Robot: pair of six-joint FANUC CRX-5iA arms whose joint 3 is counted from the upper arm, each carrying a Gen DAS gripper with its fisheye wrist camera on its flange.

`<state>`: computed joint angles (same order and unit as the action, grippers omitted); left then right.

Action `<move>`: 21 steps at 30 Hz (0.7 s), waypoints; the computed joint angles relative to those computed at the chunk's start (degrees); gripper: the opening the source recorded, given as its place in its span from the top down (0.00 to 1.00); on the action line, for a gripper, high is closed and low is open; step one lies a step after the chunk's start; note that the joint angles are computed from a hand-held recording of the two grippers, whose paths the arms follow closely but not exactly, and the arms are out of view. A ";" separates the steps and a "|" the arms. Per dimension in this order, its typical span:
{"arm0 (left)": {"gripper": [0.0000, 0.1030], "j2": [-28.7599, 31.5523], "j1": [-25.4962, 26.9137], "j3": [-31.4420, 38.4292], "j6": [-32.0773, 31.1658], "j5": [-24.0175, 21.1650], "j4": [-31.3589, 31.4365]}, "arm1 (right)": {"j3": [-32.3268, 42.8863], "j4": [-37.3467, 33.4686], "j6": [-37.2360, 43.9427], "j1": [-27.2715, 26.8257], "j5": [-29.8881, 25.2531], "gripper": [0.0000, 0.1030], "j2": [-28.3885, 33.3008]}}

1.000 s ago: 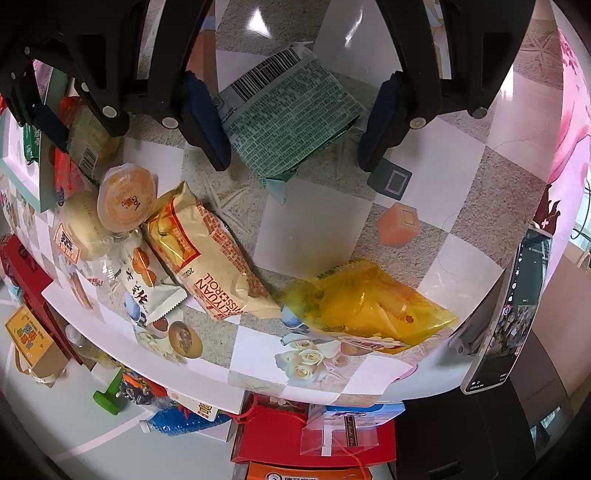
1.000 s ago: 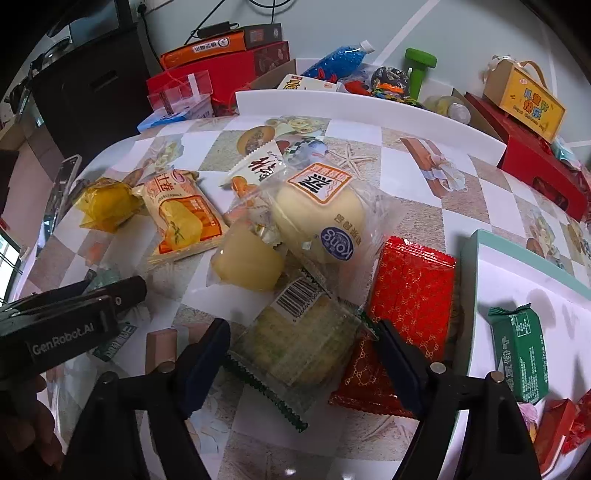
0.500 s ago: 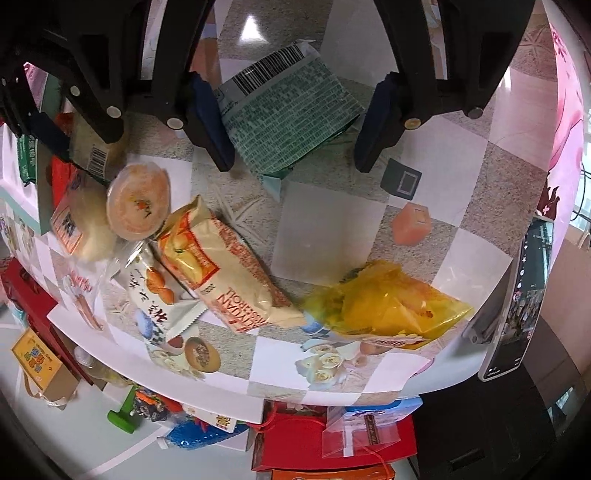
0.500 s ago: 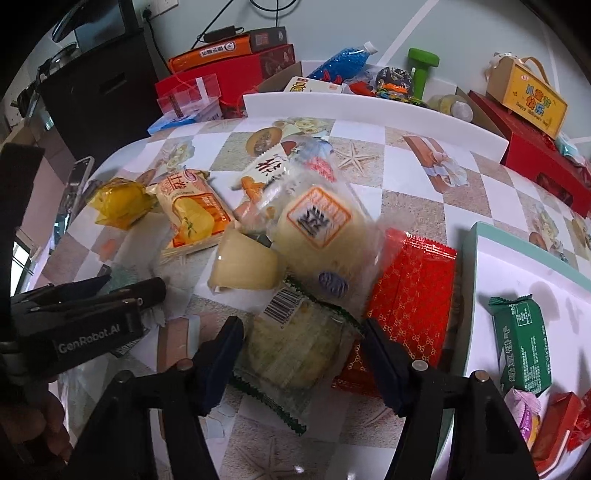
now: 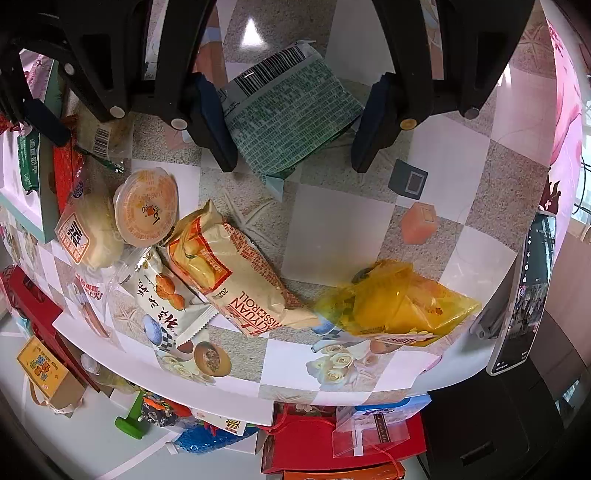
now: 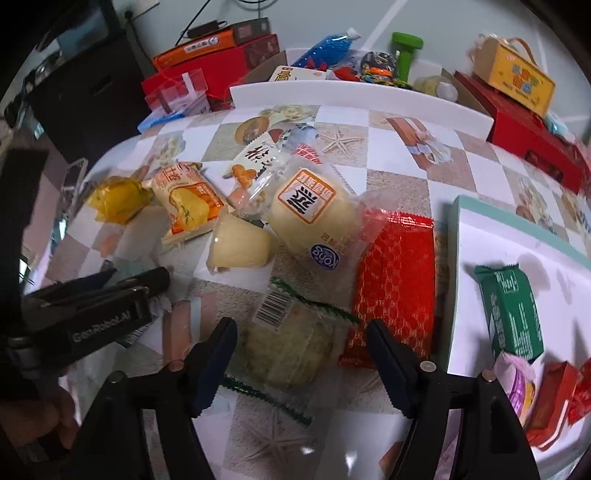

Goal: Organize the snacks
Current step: 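Lower the right tool onto the round pastry while the left tool lowers onto the green pack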

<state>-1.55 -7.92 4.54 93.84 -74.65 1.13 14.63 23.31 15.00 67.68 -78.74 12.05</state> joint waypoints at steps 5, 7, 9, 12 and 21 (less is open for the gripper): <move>0.36 -0.34 0.91 -0.88 -1.10 0.25 0.32 | 1.73 -1.47 -0.19 0.27 -2.62 0.24 0.49; 0.36 -0.38 0.91 -0.80 -1.33 -0.01 0.29 | 1.95 -2.56 0.18 0.06 -2.15 0.24 0.51; 0.36 -0.27 0.87 -0.70 -1.32 -0.06 0.32 | 2.08 -3.25 0.32 -0.14 -1.49 0.24 0.66; 0.36 -0.17 0.84 -0.61 -1.27 -0.08 0.29 | 2.51 -2.86 0.80 -0.15 -1.10 0.24 1.39; 0.36 -0.12 0.57 -0.65 -1.22 0.00 -0.06 | 5.28 -0.65 4.69 0.47 -2.62 0.28 5.36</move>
<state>-1.67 -7.35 3.89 92.63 -74.65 1.07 19.91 22.66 19.68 68.14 -81.36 17.41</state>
